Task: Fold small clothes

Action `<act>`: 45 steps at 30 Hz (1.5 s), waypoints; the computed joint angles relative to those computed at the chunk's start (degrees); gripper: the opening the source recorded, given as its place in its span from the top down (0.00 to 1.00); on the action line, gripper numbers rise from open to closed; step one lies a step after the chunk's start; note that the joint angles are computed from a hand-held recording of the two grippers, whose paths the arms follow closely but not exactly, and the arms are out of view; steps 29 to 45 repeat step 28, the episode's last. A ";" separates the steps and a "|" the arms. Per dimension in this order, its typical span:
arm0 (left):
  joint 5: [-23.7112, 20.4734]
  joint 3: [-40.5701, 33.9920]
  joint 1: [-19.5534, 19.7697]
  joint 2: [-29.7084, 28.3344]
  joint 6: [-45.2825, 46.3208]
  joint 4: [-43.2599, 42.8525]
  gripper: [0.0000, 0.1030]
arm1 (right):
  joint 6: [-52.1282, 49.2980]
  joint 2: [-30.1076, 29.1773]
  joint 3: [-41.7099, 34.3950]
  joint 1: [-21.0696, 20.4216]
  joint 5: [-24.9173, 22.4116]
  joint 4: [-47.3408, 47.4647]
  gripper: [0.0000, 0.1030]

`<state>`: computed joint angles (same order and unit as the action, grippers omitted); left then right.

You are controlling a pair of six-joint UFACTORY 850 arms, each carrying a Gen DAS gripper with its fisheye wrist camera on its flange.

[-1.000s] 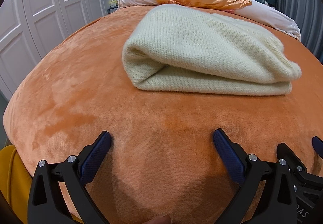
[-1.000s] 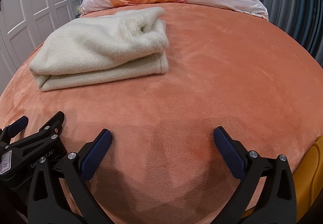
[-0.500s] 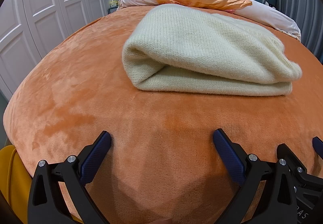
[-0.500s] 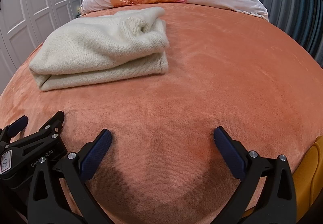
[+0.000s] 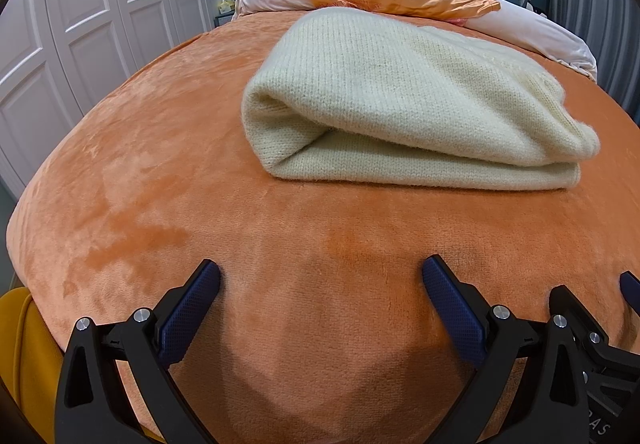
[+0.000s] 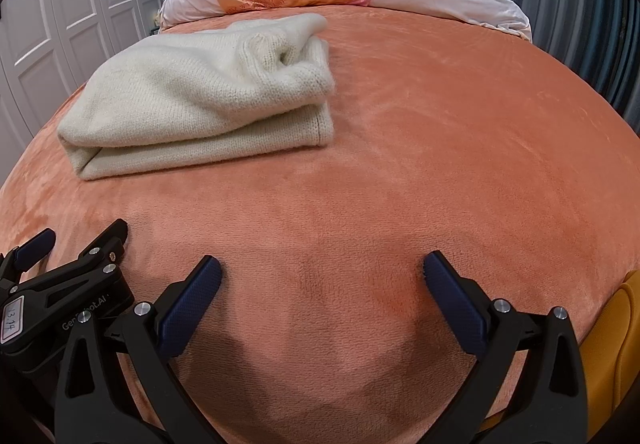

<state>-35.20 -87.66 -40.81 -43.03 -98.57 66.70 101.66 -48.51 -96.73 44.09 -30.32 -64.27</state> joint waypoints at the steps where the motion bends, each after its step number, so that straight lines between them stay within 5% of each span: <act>1: 0.00 -0.03 0.00 -0.03 0.01 0.00 0.05 | 0.00 0.02 0.02 -0.01 0.02 -0.01 0.04; 45: -0.06 -0.09 -0.03 -0.05 0.09 -0.05 0.05 | 0.57 0.14 0.28 0.10 -0.09 -0.49 0.04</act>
